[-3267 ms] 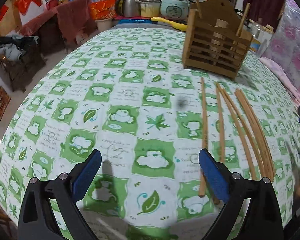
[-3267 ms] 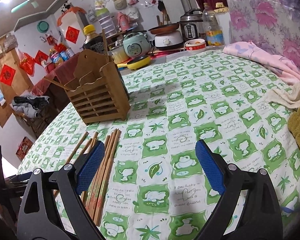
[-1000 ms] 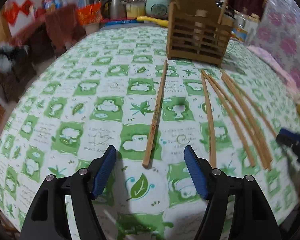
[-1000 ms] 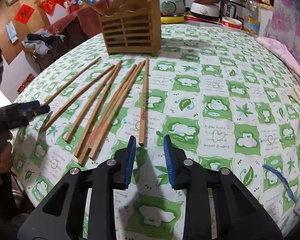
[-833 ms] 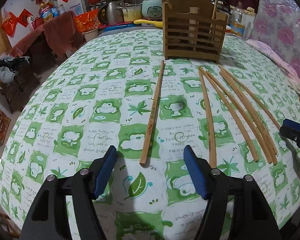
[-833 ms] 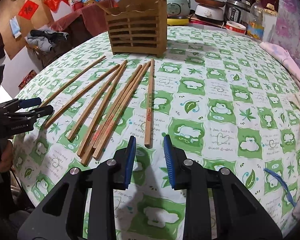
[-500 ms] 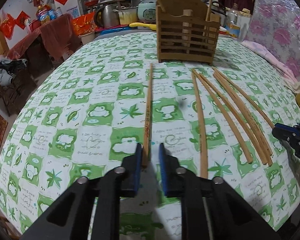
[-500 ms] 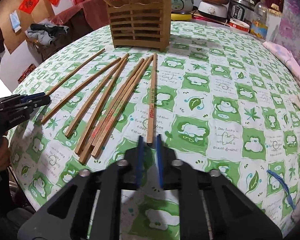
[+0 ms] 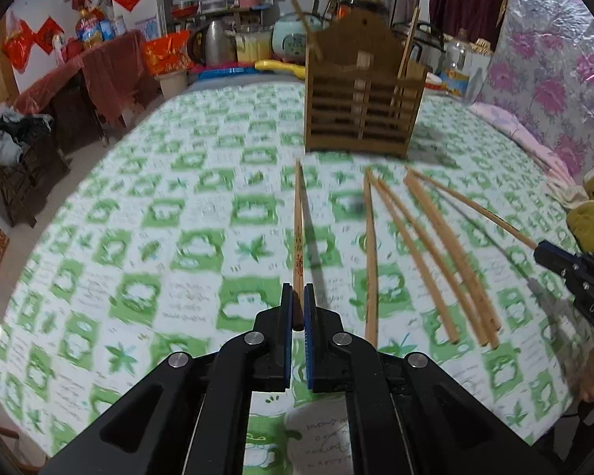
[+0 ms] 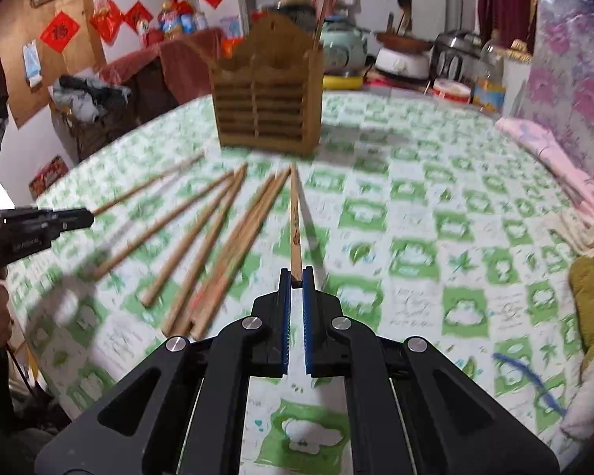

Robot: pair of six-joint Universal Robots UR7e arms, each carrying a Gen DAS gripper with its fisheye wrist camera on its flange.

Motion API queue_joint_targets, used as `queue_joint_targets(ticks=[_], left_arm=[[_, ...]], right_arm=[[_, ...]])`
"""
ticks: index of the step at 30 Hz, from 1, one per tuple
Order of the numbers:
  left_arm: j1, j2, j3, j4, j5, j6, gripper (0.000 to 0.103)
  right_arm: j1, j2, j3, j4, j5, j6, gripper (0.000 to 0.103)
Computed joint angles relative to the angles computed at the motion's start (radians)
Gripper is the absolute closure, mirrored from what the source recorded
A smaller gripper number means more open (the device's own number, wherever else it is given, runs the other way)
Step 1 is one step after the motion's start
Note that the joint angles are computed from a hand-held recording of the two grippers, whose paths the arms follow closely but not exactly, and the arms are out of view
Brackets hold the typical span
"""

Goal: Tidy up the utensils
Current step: 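Lift both held chopsticks and carry them over the wooden holder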

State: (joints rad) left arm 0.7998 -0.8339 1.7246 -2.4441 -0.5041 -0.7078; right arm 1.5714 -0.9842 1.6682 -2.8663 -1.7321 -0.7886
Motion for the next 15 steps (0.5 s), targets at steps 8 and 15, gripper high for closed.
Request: queue_joint_targets(ticks=[8, 15], left_arm=[[-0.035, -0.008, -0.05, -0.041, 0.052, 0.081, 0.097], [-0.046, 0.006, -0.122, -0.093, 0.053, 0.175, 0.098]], right_arm=[[0.033, -0.017, -0.036, -0.035, 0.075, 0.013, 0.097], [0.054, -0.004, -0.08, -0.021, 0.104, 0.031, 0.097]])
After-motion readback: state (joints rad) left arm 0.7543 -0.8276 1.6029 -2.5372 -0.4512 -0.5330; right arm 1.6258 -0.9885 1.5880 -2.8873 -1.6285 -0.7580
